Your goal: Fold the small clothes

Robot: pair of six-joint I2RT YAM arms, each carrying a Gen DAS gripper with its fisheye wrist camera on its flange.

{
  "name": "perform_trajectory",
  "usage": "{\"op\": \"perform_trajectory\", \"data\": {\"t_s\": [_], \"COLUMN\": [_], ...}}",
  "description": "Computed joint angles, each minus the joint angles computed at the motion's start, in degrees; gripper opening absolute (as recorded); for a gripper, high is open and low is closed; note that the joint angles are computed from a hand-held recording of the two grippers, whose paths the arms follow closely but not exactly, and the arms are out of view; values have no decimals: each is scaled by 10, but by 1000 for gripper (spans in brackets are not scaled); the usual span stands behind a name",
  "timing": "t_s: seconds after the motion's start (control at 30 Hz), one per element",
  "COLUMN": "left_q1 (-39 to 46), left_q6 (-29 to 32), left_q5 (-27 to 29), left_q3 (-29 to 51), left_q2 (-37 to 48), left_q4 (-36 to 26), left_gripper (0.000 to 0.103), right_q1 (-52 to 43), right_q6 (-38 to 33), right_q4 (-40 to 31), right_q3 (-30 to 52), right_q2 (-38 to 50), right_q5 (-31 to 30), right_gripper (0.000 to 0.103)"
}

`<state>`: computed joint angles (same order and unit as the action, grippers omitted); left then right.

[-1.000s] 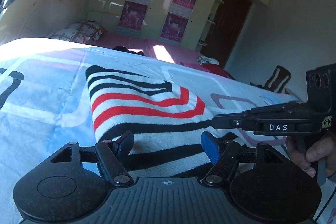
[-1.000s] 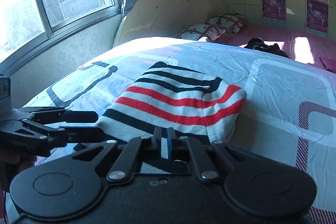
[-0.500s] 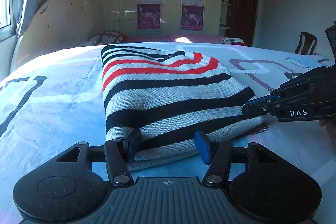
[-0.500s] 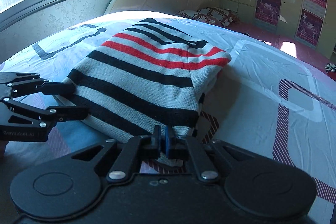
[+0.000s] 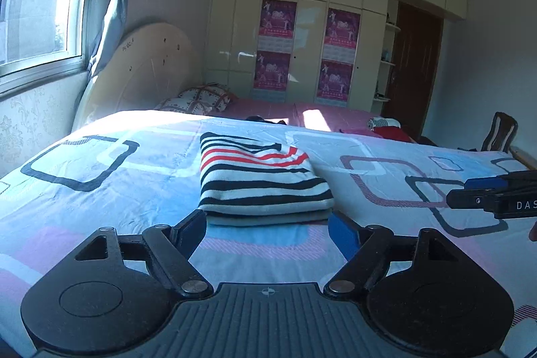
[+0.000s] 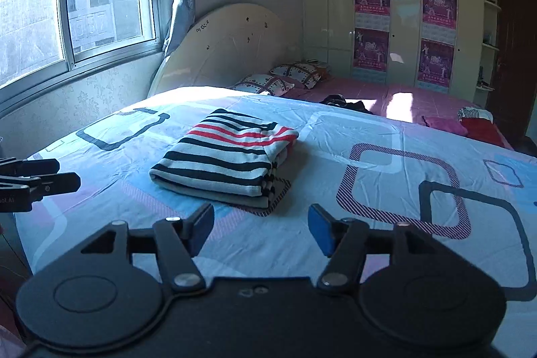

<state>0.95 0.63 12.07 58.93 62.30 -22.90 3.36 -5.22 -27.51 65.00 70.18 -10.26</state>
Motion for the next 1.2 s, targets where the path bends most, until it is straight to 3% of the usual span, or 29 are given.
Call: {"op": "perform_trajectory", "data": {"t_s": [0.03,0.1,0.2,0.4,0.7,0.8,1.2], "left_q1": [-21,-56,-119,-248,-359,-372,-363], "left_q6": [-10,-19,-42,-79,-129,-138,-125], "left_q5": [-18,-52,-114,-253,-364,-383,-364], "left_q3": [-1,-4,-4,16,41,46,58], "left_q2": [-27,-78,-141,-189,-207,-209,-209], "left_q4": [-26,-75,-131,-201,-235,-242,-237], "left_gripper": [79,83,99,103,103,103,103], "right_q1": [1,4,18,65,80,95,118], "right_q6": [5,23,48,49,49,51,66], "right_q4": [-17,-56,-107,-168,-184,-182,-162], "right_q3": [-11,-22,-31,-38,-23,-25,-31], "right_q2": [-31,-80,-137,-210,-242,-252,-264], "right_q5": [2,8,23,98,121,130,172], "right_gripper": [79,95,103,103,103,103,103]}}
